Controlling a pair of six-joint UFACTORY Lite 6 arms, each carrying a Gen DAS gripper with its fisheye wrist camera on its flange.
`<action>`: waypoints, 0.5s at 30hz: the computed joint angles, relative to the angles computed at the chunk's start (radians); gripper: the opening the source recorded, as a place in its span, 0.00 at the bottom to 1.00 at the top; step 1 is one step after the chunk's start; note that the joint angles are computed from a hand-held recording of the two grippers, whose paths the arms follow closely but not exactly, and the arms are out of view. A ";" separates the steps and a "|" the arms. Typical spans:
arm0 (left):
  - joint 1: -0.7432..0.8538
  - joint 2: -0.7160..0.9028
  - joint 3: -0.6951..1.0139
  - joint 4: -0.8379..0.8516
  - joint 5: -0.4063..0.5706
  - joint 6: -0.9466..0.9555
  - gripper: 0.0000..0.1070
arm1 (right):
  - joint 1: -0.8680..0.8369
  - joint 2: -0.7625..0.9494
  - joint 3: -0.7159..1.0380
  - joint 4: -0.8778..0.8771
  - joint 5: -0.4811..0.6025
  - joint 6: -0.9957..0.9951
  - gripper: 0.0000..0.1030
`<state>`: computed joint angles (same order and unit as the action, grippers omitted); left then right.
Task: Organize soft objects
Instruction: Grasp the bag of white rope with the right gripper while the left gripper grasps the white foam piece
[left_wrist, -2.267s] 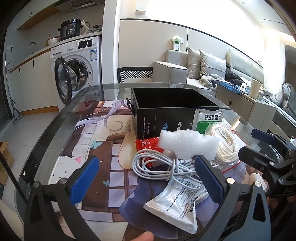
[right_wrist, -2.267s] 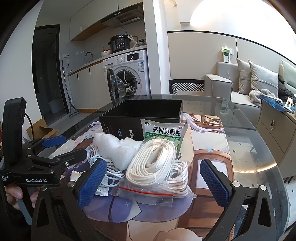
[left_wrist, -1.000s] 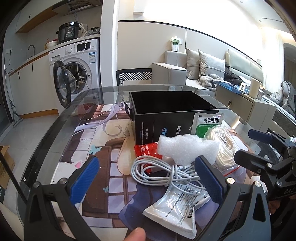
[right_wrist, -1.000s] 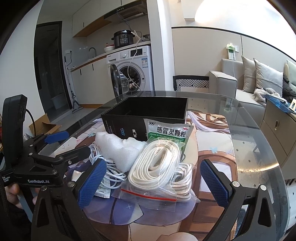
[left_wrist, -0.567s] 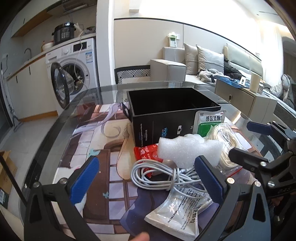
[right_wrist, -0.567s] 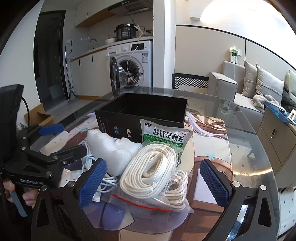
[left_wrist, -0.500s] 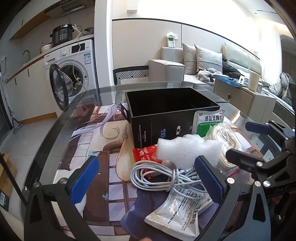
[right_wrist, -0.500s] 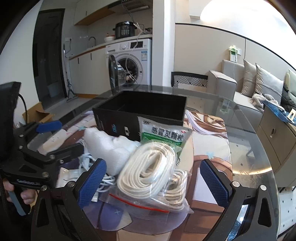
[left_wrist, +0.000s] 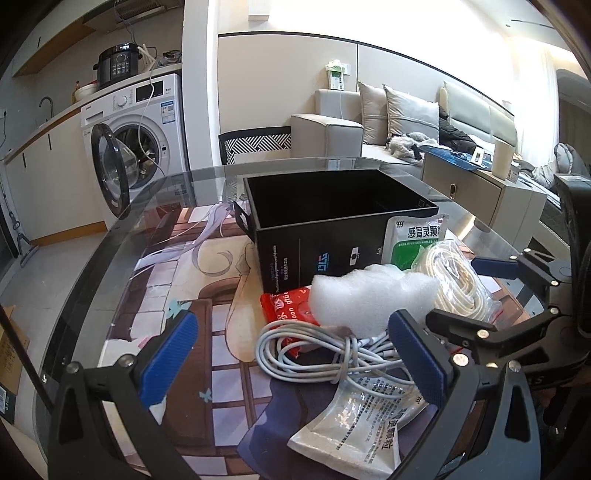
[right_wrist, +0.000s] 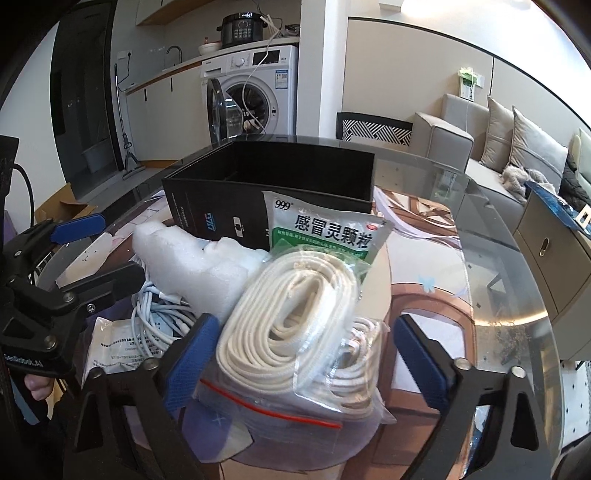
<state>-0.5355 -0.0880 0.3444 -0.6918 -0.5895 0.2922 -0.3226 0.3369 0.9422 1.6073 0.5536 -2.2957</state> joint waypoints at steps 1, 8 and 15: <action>0.003 0.000 -0.001 0.006 0.001 -0.005 0.96 | 0.009 0.004 0.006 0.005 -0.010 -0.002 0.84; 0.002 -0.007 -0.002 0.012 0.012 -0.006 0.96 | -0.022 0.018 0.030 -0.033 0.029 0.040 0.52; -0.008 -0.001 0.010 0.030 0.026 -0.007 0.96 | -0.072 0.005 0.011 -0.033 0.077 0.017 0.41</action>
<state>-0.5434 -0.0892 0.3546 -0.6618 -0.5636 0.2852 -0.3944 0.3423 0.9533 1.5744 0.6308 -2.2789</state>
